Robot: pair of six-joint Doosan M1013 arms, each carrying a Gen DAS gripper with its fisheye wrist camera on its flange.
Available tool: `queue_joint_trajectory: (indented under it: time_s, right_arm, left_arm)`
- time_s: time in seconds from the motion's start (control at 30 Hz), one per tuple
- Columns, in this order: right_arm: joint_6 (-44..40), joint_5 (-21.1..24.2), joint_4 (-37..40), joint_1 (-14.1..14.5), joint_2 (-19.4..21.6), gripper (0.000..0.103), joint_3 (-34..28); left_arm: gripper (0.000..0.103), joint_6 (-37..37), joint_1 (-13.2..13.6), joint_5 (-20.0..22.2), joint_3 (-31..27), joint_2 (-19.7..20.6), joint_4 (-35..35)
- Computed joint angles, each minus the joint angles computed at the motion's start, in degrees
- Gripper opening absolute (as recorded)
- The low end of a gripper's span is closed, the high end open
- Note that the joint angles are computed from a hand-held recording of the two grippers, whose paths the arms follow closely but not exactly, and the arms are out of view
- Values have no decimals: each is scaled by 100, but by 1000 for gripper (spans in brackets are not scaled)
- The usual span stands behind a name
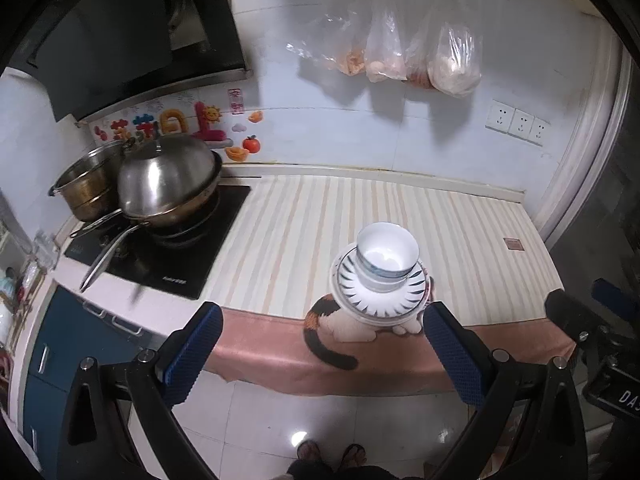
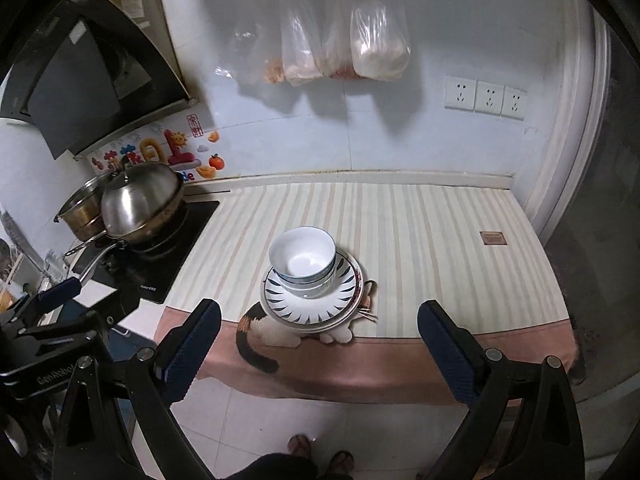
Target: Organize plates and bowls
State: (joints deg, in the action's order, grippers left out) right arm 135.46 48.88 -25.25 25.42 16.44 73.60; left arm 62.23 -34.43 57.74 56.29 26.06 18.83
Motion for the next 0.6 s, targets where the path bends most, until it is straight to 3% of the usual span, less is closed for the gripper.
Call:
queue_joint_trajectory:
  time_s: [0.27,0.6]
  right_arm:
    - [654,280,-729,381,-249,101,171]
    - [1111,485,-1060,598,-301,101,166]
  left_arm:
    - [103,139,33,-191,302,-291,32]
    - [103,281,82,-333,557,-509,40]
